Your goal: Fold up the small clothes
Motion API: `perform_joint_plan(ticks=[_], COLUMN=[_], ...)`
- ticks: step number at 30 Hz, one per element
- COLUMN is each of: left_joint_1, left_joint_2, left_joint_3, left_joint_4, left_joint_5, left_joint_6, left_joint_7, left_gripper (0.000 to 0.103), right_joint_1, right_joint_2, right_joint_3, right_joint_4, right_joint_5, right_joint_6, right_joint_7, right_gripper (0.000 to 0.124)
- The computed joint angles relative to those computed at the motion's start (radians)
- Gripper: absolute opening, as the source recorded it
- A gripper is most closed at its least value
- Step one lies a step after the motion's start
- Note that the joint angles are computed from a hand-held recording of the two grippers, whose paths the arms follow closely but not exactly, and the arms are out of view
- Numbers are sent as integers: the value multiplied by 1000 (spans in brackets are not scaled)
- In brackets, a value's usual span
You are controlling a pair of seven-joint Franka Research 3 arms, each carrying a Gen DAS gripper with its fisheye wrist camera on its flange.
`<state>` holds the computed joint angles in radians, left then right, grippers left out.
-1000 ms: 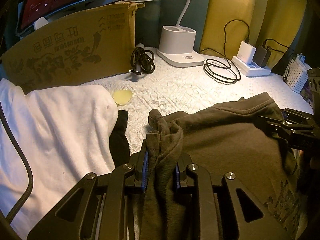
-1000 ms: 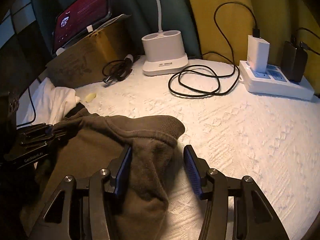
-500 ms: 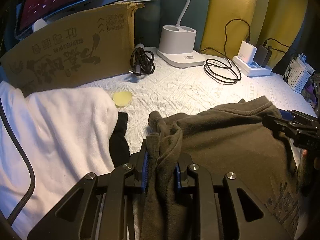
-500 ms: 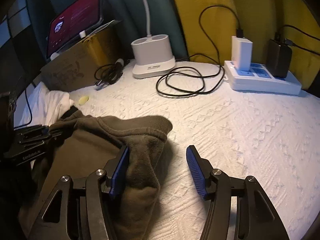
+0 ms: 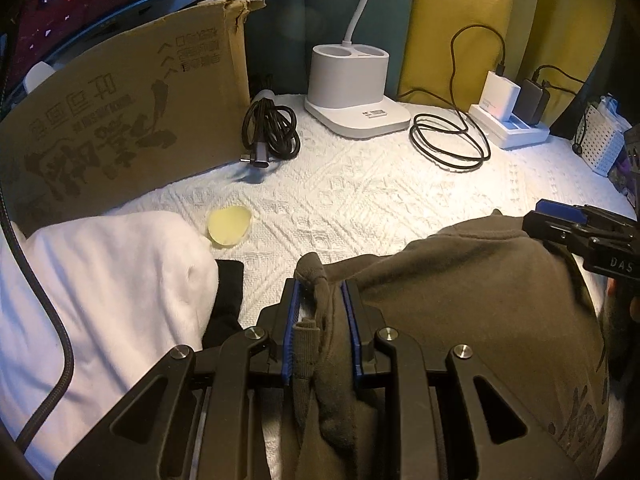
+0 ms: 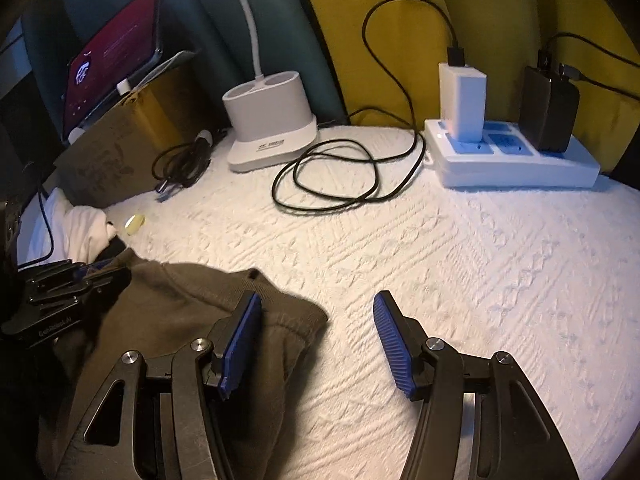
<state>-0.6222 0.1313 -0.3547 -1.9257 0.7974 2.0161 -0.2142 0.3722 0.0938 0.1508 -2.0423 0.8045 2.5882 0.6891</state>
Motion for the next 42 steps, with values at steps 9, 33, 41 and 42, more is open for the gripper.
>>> perform_joint_plan(ticks=[9, 33, 41, 42], left_joint_1=[-31, -166, -216, -223], left_joint_2=[-30, 36, 59, 64], left_joint_3=[-25, -66, -74, -75], left_joint_4=[17, 70, 115, 124], left_joint_5=[35, -36, -21, -16], left_joint_6=[-73, -165, -237, -244], left_joint_7=[-61, -161, -203, -205], left_gripper=[24, 28, 28, 28], right_joint_1=[5, 72, 79, 79], right_joint_2=[-54, -366, -471, -482], right_joint_3=[-6, -69, -102, -106], right_joint_4=[-42, -367, -465, -472], right_joint_5=[3, 4, -21, -24], right_joint_6=[31, 25, 16, 15], right_joint_7=[-5, -56, -65, -64], right_gripper=[61, 61, 61, 61])
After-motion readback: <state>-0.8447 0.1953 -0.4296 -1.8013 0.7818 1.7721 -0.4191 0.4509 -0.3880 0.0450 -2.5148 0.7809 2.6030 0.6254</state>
